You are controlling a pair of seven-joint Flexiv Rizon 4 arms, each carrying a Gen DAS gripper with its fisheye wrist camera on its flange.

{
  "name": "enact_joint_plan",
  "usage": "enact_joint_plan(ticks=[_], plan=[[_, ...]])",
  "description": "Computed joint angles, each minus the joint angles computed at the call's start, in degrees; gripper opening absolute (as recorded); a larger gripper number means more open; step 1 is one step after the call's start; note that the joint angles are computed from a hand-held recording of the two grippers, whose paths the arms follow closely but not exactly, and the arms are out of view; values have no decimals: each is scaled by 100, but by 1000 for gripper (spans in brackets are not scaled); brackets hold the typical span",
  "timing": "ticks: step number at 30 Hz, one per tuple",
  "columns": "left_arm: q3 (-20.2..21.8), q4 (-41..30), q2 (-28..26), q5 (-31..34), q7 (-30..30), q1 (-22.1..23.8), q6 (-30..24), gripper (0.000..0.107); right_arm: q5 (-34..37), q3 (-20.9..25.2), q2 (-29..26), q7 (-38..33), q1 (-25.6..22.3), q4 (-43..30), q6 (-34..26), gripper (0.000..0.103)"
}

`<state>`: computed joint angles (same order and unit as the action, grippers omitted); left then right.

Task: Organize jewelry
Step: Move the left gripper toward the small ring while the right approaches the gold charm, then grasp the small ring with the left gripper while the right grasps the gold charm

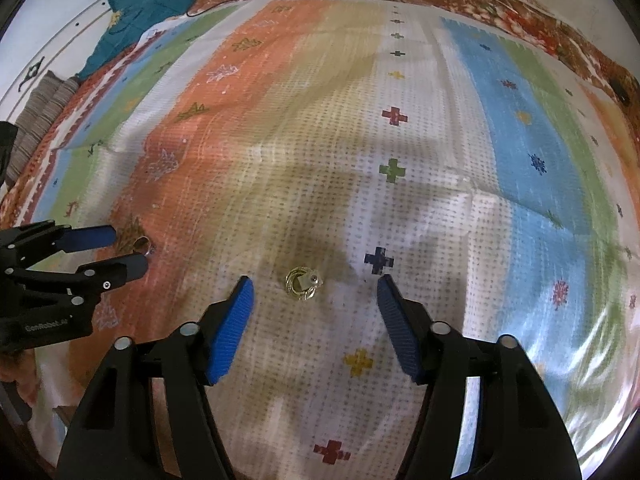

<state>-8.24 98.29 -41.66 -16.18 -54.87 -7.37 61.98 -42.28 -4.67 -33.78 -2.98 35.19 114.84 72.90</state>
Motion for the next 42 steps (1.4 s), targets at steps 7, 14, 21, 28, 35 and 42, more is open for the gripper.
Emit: enact_joint_plan(ticks=[7, 14, 21, 28, 35, 42], plan=[[199, -155, -103, 366, 30, -211, 128, 47, 115, 55, -101, -112, -44, -114, -108, 48], [255, -219, -145, 491, -97, -251, 187, 22, 284, 188, -68, -180, -126, -133, -371, 20], [244, -181, -91, 507, -130, -207, 136, 18, 131, 116, 7, -93, -64, -36, -314, 17], [224, -11, 74, 506, -99, -157, 140, 18, -86, 180, 193, 9, -51, 27, -484, 17], [197, 231, 302, 477, -29, -95, 242, 18, -281, 270, 372, 233, -67, 169, -588, 17], [21, 616, 659, 317, 216, 30, 443, 18, -868, 296, 641, 705, -34, 300, -696, 17]])
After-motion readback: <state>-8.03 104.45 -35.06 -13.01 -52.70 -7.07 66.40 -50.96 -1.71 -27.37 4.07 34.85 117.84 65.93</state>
